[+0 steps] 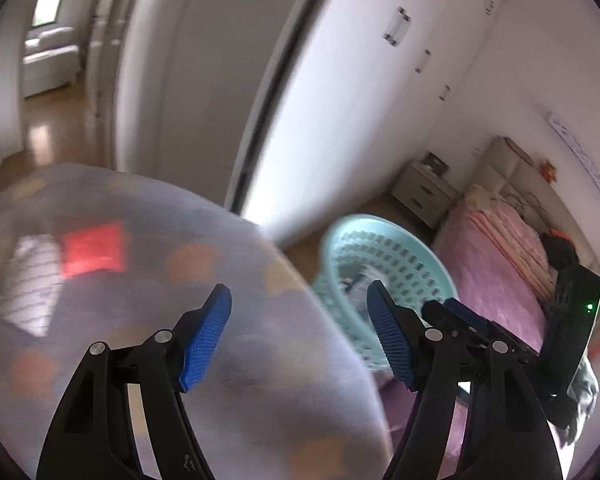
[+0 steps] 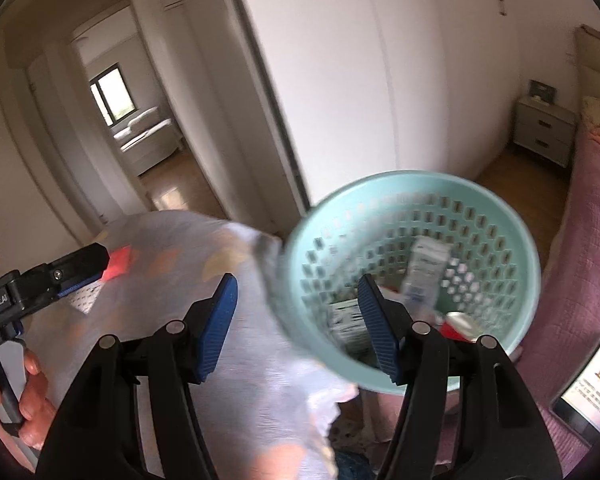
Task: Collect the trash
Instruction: 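Grasp white dotted paper with left tool while right tool grasps red packet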
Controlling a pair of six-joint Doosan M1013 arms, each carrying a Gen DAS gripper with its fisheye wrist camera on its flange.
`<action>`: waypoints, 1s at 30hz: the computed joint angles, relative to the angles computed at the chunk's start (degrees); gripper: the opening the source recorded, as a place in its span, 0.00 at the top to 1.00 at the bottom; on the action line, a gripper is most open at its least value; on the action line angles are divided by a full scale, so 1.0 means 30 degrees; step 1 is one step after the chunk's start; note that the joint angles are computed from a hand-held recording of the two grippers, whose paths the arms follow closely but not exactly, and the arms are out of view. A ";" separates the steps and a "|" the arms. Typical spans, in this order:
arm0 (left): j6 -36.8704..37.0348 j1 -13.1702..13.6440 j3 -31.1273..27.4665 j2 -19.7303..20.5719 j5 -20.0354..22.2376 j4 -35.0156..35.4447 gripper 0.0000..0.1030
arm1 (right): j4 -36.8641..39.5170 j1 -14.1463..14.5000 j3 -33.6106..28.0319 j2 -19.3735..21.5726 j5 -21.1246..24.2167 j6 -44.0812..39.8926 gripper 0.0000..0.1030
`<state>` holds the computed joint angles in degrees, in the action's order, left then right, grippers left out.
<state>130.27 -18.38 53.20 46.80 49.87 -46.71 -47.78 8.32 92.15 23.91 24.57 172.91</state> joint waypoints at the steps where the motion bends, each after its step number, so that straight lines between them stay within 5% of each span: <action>1: -0.0136 0.0084 0.0030 -0.0042 -0.0174 0.0076 0.34 | 0.0510 0.0047 -0.0199 0.0141 -0.0233 -0.0598 0.43; 8: -0.2093 0.0915 -0.0560 0.0271 -0.1423 0.1942 0.34 | 0.2980 0.0583 -0.2143 0.1297 -0.0341 -0.4643 0.43; 13: -0.4137 0.1317 -0.1683 0.0973 -0.1809 0.4262 0.34 | 0.6990 0.0687 -0.3949 0.2328 -0.0533 -0.9388 0.43; 25: -0.6427 0.1745 -0.4276 0.2644 -0.0866 0.7061 0.34 | 1.2941 0.0975 -0.8661 0.5056 0.1709 -1.6803 0.43; 30: -0.6613 0.1650 -0.4221 0.2735 -0.0736 0.8014 0.34 | 1.3429 0.1172 -1.0115 0.5941 0.2441 -1.7666 0.43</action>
<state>110.43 -13.43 40.54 55.01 47.66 -22.67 -7.50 11.83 61.80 41.74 31.89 119.91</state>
